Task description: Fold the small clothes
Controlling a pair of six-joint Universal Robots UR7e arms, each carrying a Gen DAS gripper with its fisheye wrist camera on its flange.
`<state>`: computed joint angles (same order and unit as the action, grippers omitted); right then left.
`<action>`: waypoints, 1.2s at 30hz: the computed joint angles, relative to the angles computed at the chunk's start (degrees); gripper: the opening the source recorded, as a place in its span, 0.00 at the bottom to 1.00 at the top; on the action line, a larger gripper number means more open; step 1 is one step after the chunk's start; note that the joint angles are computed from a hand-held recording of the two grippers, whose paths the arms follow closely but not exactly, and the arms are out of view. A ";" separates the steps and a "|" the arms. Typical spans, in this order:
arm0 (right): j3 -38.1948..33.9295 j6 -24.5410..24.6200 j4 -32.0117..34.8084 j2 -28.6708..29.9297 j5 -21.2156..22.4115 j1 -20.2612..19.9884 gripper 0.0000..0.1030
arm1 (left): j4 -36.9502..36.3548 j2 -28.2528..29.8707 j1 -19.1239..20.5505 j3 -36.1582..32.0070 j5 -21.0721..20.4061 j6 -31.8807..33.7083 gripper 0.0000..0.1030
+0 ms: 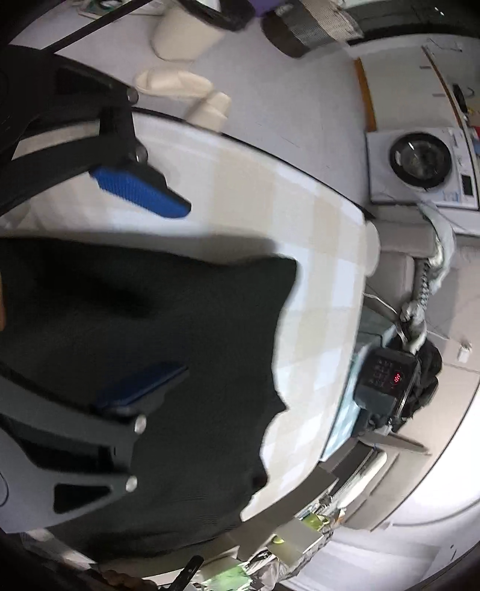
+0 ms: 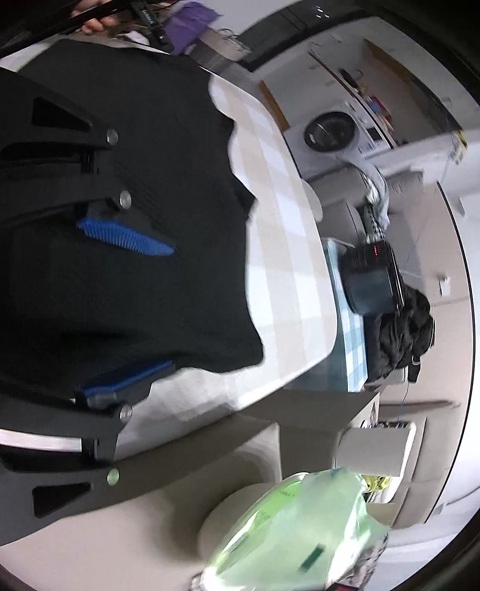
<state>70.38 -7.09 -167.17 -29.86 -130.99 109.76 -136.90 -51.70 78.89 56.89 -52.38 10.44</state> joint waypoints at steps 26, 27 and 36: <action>5.34 -2.67 1.55 8.23 15.38 11.22 0.79 | -8.47 -23.66 -0.47 33.77 -10.41 -7.99 0.06; 4.22 -3.50 2.41 9.41 17.15 11.61 0.79 | -8.42 -23.84 -0.63 33.66 -10.66 -8.06 0.06; -12.34 -10.04 12.01 22.79 20.20 14.77 0.79 | -5.32 -24.09 0.30 31.28 -15.05 -8.65 0.05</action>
